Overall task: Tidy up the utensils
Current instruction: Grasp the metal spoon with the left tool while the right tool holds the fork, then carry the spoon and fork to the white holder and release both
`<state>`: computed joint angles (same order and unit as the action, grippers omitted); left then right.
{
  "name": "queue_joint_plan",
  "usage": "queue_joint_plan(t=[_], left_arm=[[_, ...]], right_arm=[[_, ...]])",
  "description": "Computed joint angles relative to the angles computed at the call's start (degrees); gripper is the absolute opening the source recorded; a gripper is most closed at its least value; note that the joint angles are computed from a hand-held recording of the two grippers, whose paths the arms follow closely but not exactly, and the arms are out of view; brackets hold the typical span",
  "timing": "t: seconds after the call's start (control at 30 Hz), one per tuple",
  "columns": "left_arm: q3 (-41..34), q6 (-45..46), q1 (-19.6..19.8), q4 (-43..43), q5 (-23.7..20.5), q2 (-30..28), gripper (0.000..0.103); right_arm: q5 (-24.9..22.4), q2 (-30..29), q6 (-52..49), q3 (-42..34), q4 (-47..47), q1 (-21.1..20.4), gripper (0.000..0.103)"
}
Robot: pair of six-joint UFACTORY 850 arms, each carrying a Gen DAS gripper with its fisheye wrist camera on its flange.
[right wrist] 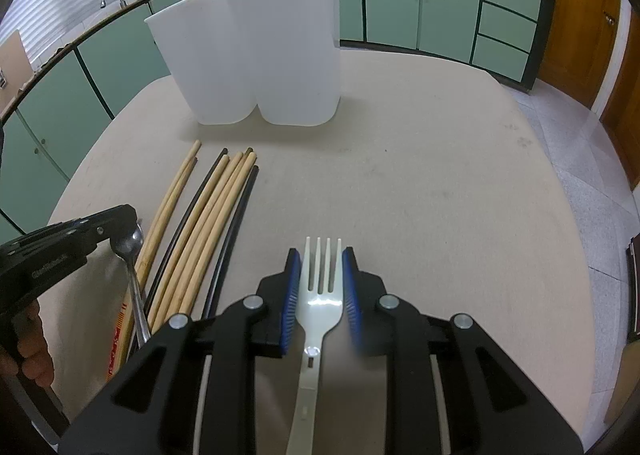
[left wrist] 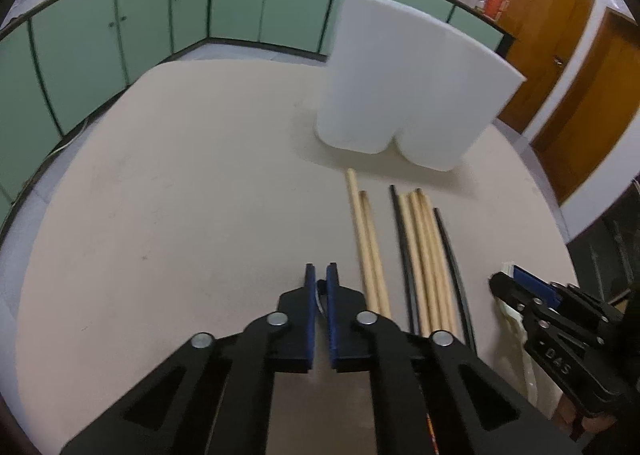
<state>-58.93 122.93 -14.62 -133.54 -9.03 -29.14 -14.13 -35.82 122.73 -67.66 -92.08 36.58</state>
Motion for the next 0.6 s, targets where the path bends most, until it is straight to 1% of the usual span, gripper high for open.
queue_joint_plan(t=[0.17, 0.23, 0.3, 0.37, 0.4, 0.47, 0.53, 0.57, 0.6], left_arm=[[-0.12, -3.04, 0.38, 7.6, -3.49, 0.02, 0.004], [-1.13, -5.84, 0.43, 12.93, -4.71, -0.48, 0.003], [-2.63, -11.74, 0.6, 20.58, -6.11, -1.32, 0.003], [-3.39, -15.15, 0.71, 24.89, -7.36, -1.66, 0.003], [-3.46, -15.09, 0.64, 24.87, -7.55, -1.55, 0.003], [-2.79, -11.46, 0.56, 21.01, -7.79, -0.9, 0.003], [-1.73, -6.65, 0.58, 16.07, -8.31, 0.05, 0.003], [-1.11, -4.13, 0.64, 13.55, -8.94, 0.61, 0.003], [-0.58, -1.8, 0.66, 11.27, -9.51, 1.04, 0.003]], right_arm=[[-0.08, 0.06, 0.18, 0.11, -0.2, -0.01, 0.021], [0.0, 0.06, -0.01, 0.07, -0.03, -0.04, 0.021], [0.11, 0.08, 0.11, 0.1, -0.02, -0.06, 0.021], [0.21, 0.11, 0.35, 0.17, -0.18, -0.12, 0.021], [0.42, 0.19, 0.29, 0.23, -0.02, -0.2, 0.021], [0.91, 0.48, 0.2, 0.34, 0.33, -0.4, 0.021], [0.88, 0.75, 1.52, 0.49, -1.35, -0.54, 0.02], [0.41, 0.89, 2.84, 0.67, -2.75, -0.51, 0.02], [-0.17, 1.29, 6.39, 1.12, -6.14, -0.51, 0.02]])
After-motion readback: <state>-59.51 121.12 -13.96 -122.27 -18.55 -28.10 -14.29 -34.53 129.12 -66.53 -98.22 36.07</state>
